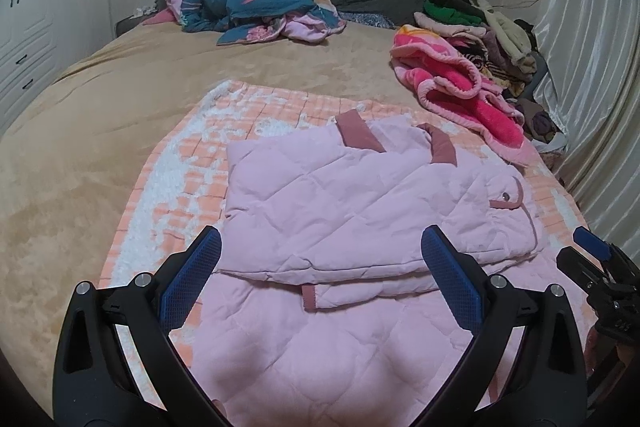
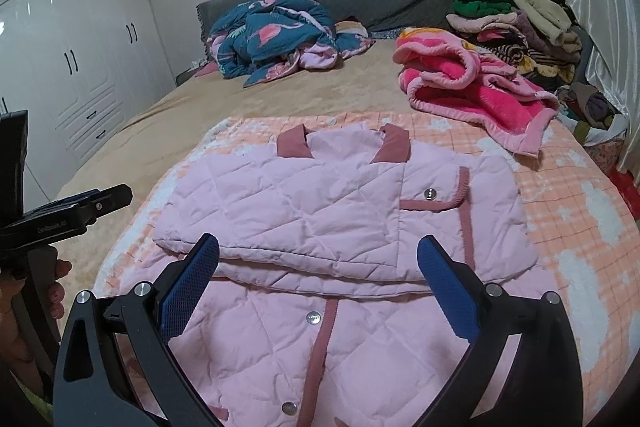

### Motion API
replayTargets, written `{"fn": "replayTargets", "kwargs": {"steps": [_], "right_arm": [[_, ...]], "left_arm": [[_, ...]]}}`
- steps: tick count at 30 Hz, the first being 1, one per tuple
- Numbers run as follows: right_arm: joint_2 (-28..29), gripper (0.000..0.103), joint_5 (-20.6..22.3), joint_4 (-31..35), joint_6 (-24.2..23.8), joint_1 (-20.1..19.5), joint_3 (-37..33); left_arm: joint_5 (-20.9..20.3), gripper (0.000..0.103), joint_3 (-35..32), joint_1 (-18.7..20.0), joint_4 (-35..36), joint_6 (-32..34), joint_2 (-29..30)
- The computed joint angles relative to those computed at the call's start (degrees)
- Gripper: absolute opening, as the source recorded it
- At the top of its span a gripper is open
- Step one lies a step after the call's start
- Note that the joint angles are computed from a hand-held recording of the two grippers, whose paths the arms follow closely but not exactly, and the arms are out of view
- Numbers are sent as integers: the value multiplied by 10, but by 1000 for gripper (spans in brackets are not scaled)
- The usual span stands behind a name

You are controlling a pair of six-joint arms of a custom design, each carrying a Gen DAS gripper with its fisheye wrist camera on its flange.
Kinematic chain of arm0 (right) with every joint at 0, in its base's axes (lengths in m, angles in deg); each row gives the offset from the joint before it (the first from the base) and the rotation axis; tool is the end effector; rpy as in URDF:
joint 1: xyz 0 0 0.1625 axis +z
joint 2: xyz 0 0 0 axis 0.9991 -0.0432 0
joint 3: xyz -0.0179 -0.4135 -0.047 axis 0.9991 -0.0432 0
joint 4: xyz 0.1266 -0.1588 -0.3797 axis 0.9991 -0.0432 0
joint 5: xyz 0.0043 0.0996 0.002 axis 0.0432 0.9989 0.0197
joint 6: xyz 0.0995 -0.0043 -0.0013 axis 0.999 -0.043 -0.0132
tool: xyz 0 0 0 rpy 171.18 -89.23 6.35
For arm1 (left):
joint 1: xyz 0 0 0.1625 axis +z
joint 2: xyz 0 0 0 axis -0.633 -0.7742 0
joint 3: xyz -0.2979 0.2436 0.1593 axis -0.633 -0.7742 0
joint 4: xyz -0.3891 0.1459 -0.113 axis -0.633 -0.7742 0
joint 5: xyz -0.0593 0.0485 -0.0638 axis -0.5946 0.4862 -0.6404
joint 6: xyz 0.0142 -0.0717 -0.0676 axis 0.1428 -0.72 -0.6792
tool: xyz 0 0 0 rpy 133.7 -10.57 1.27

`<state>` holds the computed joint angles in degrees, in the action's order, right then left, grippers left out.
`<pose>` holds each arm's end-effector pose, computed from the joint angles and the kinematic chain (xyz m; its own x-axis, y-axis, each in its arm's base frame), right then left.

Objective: Fold large clothes

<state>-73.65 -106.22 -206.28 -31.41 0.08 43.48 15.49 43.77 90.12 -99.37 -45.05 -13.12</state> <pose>0.0807 -0.6245 0.3225 -0.8159 -0.0885 0.5714 -0.4946 0.6187 -0.6104 -0.3120 -0.7026 0.0920 -0.7860 0.1863 -0.5895 0.5347 0.6834 -0.4970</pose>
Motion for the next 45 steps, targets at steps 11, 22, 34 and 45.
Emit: {"fn": "replayTargets", "kwargs": {"steps": [11,22,34,45], "right_arm": [[-31,99,0,-27,5,-1,32],[-69,99,-4,-39,1,2,64],[-109,99,-1,-39,2,3,91],[-142,99,11,-31,7,2,120]], "left_arm": [[3,94,26,-14,-36,21,-14],[15,94,65,-37,-80,51,-29],[6,94,106,-62,-99,51,-44],[13,94,156,-77,-88,18,-75]]}}
